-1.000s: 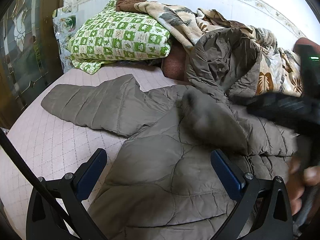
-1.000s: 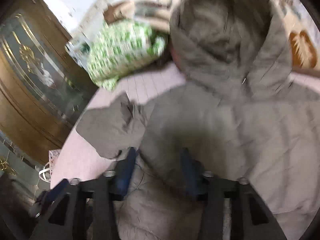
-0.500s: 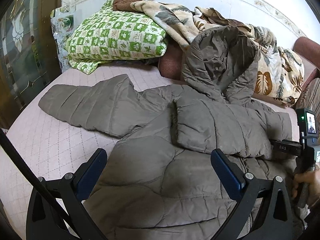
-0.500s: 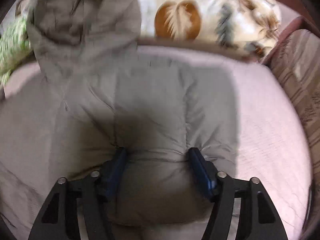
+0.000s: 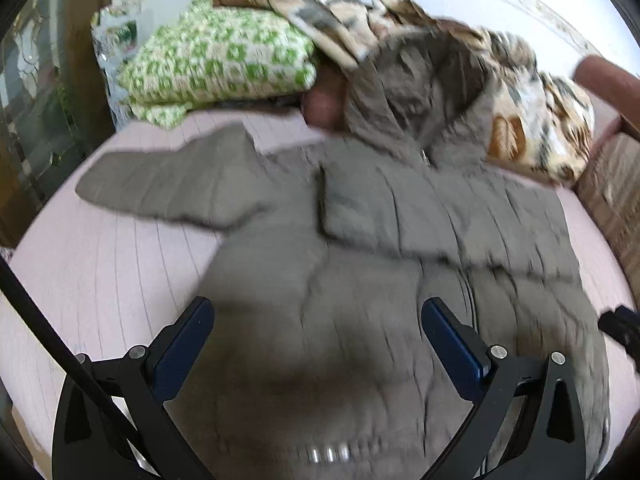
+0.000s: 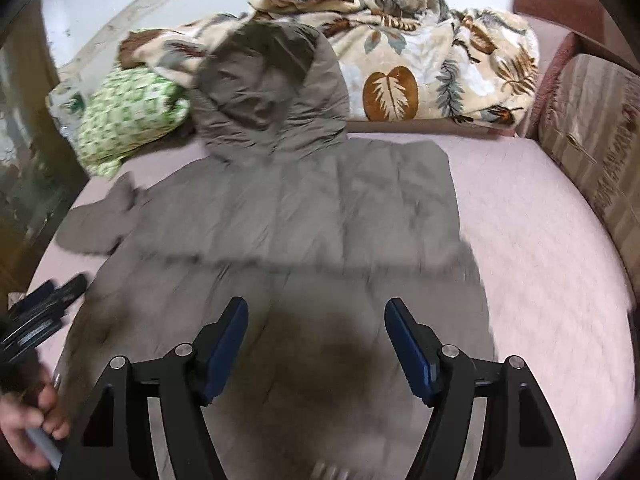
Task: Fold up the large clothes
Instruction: 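Move the left gripper over the jacket to the other sleeve cuff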
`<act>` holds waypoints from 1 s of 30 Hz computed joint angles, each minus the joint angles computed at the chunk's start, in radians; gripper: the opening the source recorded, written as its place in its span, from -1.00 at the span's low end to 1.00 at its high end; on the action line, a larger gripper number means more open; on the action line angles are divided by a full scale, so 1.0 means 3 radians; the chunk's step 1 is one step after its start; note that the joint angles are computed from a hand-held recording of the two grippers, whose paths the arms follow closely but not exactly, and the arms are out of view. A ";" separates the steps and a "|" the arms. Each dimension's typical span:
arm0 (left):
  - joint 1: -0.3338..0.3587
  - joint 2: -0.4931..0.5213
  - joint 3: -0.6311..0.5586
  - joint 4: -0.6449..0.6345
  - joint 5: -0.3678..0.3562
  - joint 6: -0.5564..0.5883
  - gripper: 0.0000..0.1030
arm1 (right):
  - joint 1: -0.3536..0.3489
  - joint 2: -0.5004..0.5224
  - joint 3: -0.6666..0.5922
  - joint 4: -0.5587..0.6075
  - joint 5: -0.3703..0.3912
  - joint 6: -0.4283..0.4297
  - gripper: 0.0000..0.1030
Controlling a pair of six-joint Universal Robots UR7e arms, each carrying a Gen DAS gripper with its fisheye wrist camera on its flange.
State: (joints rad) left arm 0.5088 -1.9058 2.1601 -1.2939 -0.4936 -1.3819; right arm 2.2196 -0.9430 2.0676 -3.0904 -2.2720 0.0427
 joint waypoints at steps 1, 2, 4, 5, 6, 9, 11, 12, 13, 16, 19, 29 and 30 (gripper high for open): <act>-0.0046 -0.0063 0.0051 -0.0004 -0.0108 -0.0019 1.00 | 0.0064 -0.0052 0.0114 0.0006 0.0026 0.0100 0.54; -0.0115 -0.0148 0.0103 0.0058 -0.0238 -0.0113 1.00 | 0.0134 -0.0091 0.0224 -0.0007 0.0029 0.0195 0.54; -0.0222 -0.0262 0.0164 0.0251 -0.0433 -0.0345 1.00 | 0.0260 -0.0153 0.0385 0.0022 0.0068 0.0323 0.54; -0.0268 -0.0322 0.0196 0.0338 -0.0544 -0.0426 1.00 | 0.0280 -0.0185 0.0427 0.0058 0.0096 0.0337 0.54; -0.0299 -0.0364 0.0224 0.0399 -0.0620 -0.0485 1.00 | 0.0335 -0.0216 0.0474 0.0079 0.0095 0.0381 0.54; -0.0292 -0.0468 0.0312 0.0536 -0.0881 -0.0559 1.00 | 0.0478 -0.0315 0.0556 0.0115 0.0141 0.0520 0.58; -0.0291 -0.0501 0.0360 0.0655 -0.0971 -0.0596 1.00 | 0.0554 -0.0369 0.0563 0.0131 0.0135 0.0579 0.62; -0.0359 -0.0509 0.0363 0.0775 -0.0964 -0.0670 1.00 | 0.0591 -0.0375 0.0556 0.0107 0.0089 0.0589 0.63; -0.0426 -0.0512 0.0356 0.0863 -0.0969 -0.0713 1.00 | 0.0624 -0.0373 0.0549 0.0077 0.0058 0.0591 0.64; -0.0761 -0.0669 0.0290 0.1173 -0.0968 -0.1107 1.00 | 0.0643 -0.0357 0.0521 -0.0026 0.0117 0.0515 0.66; -0.1140 -0.0846 0.0126 0.1492 -0.0844 -0.1469 1.00 | 0.0646 -0.0292 0.0473 -0.0097 0.0143 0.0394 0.66; -0.0797 -0.0915 -0.0425 0.2451 -0.0383 -0.1875 1.00 | 0.0312 0.0126 0.0132 -0.0340 0.0480 -0.0179 0.66; -0.0673 -0.0909 -0.0485 0.2439 -0.0296 -0.1811 1.00 | 0.0268 0.0180 0.0058 -0.0294 0.0554 -0.0231 0.66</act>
State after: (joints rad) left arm 0.3068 -2.1786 2.0146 -0.5621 -0.5823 -1.9252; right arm 2.3000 -0.8889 2.0850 -3.1787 -2.1058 -0.0265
